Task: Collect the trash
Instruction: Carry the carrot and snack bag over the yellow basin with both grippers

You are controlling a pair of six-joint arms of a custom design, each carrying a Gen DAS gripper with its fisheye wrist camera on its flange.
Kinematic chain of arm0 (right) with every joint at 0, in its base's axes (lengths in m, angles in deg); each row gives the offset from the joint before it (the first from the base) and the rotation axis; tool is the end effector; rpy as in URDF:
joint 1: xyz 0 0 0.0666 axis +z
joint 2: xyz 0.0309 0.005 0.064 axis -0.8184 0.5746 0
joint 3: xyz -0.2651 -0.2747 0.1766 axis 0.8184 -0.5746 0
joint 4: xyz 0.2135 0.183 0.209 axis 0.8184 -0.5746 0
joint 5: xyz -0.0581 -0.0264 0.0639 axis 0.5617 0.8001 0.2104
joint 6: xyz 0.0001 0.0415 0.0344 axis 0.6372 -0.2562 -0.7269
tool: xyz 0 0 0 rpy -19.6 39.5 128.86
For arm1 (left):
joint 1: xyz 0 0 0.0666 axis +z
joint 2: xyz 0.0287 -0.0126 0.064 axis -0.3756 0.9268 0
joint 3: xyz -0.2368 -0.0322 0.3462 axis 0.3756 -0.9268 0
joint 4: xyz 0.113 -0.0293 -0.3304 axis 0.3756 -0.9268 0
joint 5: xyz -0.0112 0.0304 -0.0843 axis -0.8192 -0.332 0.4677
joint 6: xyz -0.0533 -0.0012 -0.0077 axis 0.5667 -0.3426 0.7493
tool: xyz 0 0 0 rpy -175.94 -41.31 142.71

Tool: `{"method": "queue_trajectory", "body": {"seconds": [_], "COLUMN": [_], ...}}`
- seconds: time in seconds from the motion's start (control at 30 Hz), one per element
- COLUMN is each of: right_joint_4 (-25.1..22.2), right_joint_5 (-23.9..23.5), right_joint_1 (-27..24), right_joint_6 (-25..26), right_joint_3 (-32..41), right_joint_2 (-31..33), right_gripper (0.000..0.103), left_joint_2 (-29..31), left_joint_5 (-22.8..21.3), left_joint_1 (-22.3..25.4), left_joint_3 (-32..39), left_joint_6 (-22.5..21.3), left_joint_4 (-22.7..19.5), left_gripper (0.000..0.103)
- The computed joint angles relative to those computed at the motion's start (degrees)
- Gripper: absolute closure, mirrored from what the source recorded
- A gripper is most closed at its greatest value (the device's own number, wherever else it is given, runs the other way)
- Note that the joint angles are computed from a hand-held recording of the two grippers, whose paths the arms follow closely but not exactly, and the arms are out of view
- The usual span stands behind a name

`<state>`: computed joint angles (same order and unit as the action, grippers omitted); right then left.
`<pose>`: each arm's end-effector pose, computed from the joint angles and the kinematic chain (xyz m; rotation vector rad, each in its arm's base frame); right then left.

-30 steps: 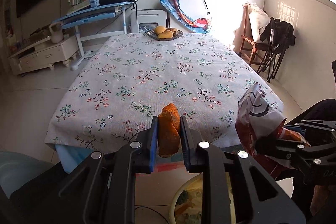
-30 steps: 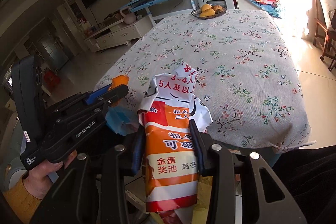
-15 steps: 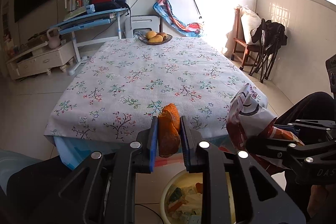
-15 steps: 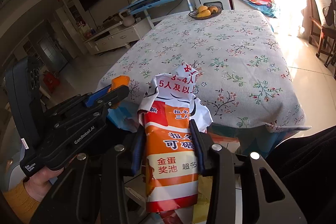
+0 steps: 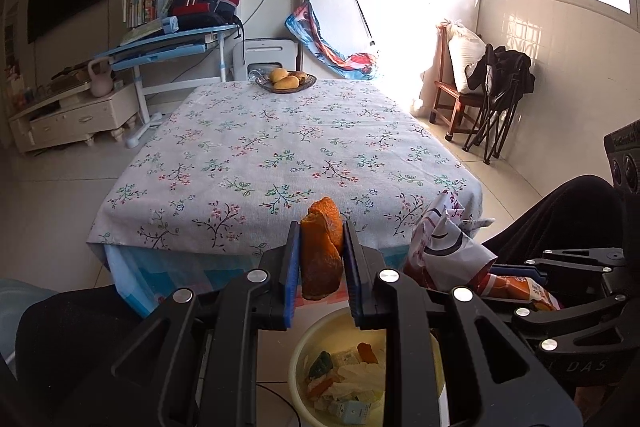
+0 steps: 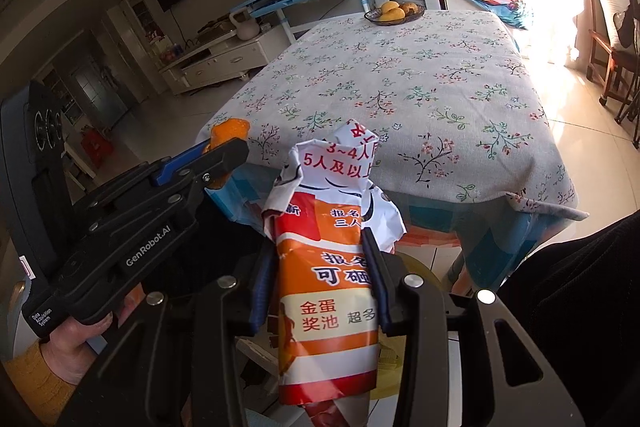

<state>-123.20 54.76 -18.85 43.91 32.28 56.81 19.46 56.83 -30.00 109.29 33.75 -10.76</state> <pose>0.3070 0.2133 0.5421 0.2270 2.3668 0.4023 0.3270 -0.0612 0.5602 0.6794 2.0984 -0.4080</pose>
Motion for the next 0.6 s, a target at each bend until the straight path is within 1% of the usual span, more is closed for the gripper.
{"method": "queue_trajectory", "body": {"seconds": [0.23, 0.3, 0.4, 0.6], "right_joint_4": [-1.7, -2.0, -3.0, -5.3], "right_joint_5": [0.7, 0.4, -0.9, -0.8], "right_joint_1": [1.7, 1.4, 0.2, 0.7], "right_joint_6": [-1.6, -1.5, -1.1, 0.3], "right_joint_3": [0.0, 0.0, 0.3, 1.1], "right_joint_2": [-0.1, 0.1, 1.2, 2.8], "right_gripper": [0.062, 0.062, 0.062, 0.061], "left_joint_2": [-2.5, -2.5, -2.4, -2.5], "left_joint_5": [1.4, 0.7, 0.6, 0.1], "left_joint_1": [0.7, 0.0, -0.4, -1.0], "left_joint_3": [-1.6, -1.8, -1.6, -1.9], "left_joint_6": [-1.8, -2.3, -1.6, -1.7], "left_joint_4": [-1.1, -1.2, -1.0, -0.6], "left_gripper": [0.083, 0.083, 0.083, 0.083]}}
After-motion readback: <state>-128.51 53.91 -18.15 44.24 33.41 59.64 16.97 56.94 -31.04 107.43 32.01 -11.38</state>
